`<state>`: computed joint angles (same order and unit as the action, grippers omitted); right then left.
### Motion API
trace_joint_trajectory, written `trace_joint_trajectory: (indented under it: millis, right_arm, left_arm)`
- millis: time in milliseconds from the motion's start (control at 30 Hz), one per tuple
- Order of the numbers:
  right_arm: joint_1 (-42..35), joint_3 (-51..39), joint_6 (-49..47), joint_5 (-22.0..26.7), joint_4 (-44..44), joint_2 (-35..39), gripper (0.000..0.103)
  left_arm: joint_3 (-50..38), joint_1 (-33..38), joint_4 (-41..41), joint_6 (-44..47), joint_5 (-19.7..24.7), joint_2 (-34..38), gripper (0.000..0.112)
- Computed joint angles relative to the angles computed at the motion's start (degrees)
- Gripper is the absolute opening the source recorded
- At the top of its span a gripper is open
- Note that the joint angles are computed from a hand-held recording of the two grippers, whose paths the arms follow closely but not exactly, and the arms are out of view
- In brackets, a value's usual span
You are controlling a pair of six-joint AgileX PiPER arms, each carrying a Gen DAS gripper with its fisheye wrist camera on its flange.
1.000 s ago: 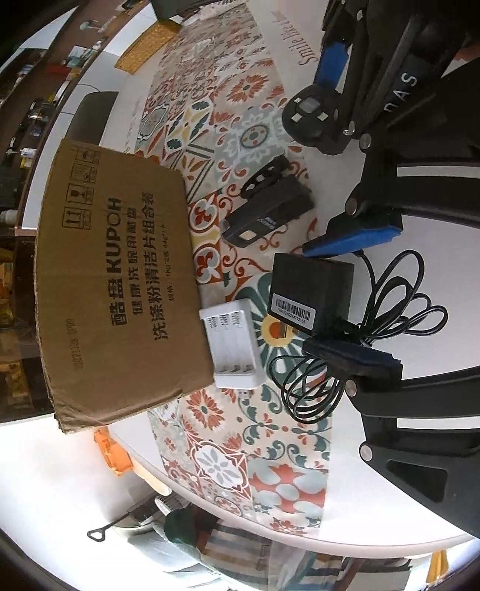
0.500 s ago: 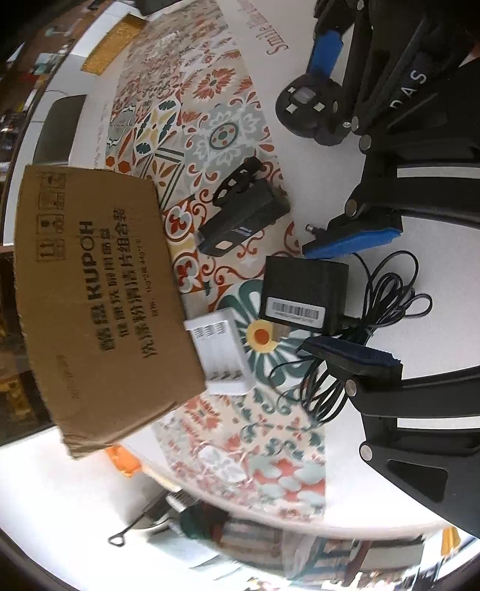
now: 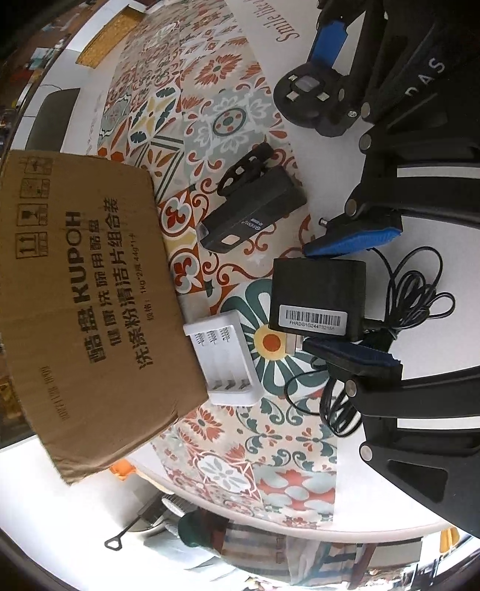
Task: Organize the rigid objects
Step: 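Lower the left tool onto the black power adapter and close it while the right tool holds the puck, then carry the adapter with the left tool and the puck with the right tool over the box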
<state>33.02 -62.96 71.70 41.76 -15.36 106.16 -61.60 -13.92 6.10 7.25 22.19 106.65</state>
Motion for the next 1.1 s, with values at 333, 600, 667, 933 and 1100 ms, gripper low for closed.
trace_joint_trajectory:
  millis: [333, 600, 667, 933, 1100]
  right_arm:
    - [-1.3, -4.0, -0.6, 0.7, -0.7, 3.3, 0.063]
    - [0.8, -5.7, 1.1, 3.5, -3.0, 0.3, 0.062]
    - [1.3, -6.7, 1.3, 4.7, -4.0, -0.5, 0.062]
    - [4.6, -9.2, 5.1, 8.6, -9.5, -4.8, 0.062]
    - [5.7, -12.8, 5.3, 11.5, -12.8, -6.5, 0.062]
  left_arm:
    - [-1.4, 2.4, -12.9, 11.0, 2.3, 0.5, 0.041]
    - [-0.3, 5.1, -17.0, 14.5, 5.1, -5.3, 0.041]
    - [-0.9, 5.7, -17.5, 14.9, 6.4, -6.9, 0.041]
    - [-4.9, 7.9, -19.7, 16.5, 10.7, -12.0, 0.041]
    - [-8.5, 8.8, -20.0, 15.6, 13.2, -14.0, 0.041]
